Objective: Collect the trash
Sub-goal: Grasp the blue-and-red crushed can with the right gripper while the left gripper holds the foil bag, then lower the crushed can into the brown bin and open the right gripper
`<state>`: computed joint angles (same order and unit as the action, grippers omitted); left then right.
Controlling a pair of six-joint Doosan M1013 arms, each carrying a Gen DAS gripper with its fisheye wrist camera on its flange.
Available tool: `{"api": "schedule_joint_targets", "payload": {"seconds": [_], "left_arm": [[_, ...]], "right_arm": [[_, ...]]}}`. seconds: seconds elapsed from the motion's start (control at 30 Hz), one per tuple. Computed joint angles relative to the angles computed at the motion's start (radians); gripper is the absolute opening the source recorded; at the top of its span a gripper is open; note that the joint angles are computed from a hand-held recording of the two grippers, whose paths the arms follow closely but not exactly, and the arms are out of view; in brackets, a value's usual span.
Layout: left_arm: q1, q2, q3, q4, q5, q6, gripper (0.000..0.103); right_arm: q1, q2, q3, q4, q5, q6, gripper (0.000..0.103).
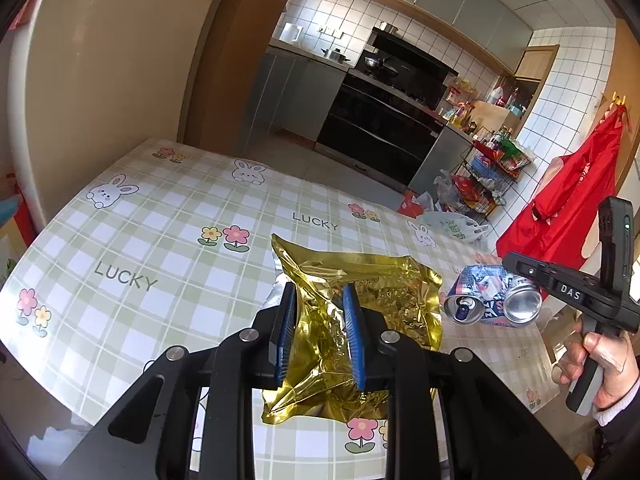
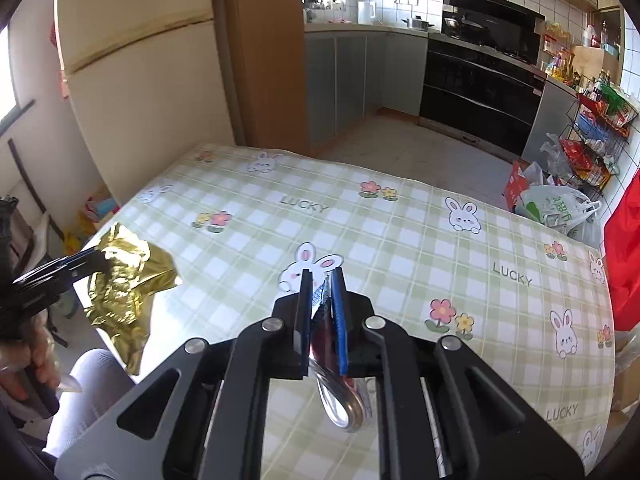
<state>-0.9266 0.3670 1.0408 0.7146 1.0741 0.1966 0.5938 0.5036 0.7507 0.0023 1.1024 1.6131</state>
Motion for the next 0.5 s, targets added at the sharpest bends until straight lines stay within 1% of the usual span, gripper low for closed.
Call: {"api": "schedule_joint_targets", "payload": {"seconds": [0.33, 0.5], "left_arm": [[-0.067, -0.056, 0.061, 0.073, 0.032, -0.051, 0.023], [-0.096, -0.081, 0.090, 0.094, 0.040, -0.071, 0.023]], "right_arm": [[0.041, -0.187, 0.271, 0.027, -0.160, 0.051, 0.013], [0.065, -0.255, 0.380, 0.024, -0.206, 0.093, 0.013]]}}
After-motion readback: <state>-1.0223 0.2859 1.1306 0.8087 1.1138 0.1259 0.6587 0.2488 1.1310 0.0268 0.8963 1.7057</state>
